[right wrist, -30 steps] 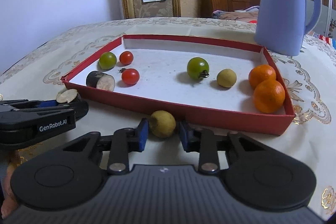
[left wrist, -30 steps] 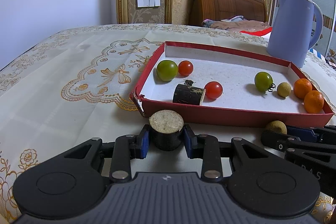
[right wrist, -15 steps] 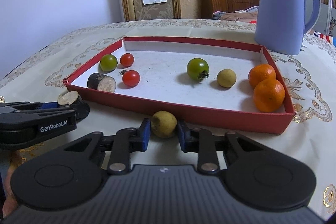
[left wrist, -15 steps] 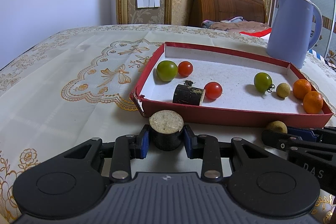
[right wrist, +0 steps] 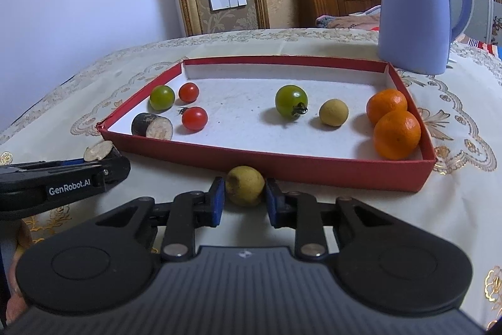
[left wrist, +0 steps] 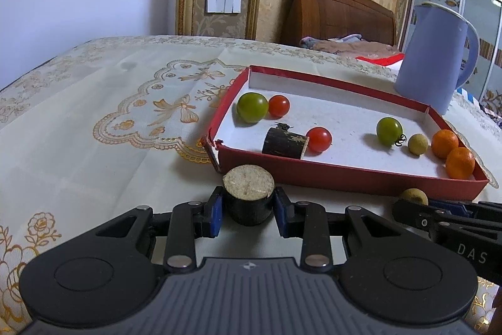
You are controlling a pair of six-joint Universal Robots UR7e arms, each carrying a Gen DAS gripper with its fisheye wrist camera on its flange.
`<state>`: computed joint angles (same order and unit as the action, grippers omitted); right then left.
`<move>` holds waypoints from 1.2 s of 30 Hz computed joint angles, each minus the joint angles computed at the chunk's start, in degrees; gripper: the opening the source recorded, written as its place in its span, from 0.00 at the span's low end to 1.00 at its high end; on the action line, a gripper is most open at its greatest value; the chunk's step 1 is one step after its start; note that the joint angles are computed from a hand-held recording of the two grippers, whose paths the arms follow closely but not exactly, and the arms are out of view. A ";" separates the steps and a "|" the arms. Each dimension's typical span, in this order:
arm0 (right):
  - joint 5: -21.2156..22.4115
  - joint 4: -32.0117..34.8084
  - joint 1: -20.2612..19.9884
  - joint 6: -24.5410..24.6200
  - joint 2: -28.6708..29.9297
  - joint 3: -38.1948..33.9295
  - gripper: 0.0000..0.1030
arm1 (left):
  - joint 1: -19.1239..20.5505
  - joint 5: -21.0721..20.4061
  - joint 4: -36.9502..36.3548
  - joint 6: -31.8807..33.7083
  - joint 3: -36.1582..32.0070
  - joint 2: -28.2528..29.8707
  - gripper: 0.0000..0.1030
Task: Organize fruits
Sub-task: 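Carry the dark chunk and yellow fruit over the tray with both tools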
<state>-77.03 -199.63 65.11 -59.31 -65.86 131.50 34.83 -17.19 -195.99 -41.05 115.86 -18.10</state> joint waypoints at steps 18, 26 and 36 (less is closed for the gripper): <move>8.08 2.11 -4.93 -0.30 -6.42 2.90 0.25 | -2.35 -0.44 0.33 0.79 1.49 -0.49 0.31; 6.93 -1.80 -1.81 -0.18 -5.41 0.76 0.25 | -2.34 -0.16 0.06 9.61 -3.40 -0.72 0.31; 1.08 -2.47 1.48 1.87 -0.35 -4.77 0.25 | 2.15 -0.44 0.63 18.86 -13.43 1.94 0.31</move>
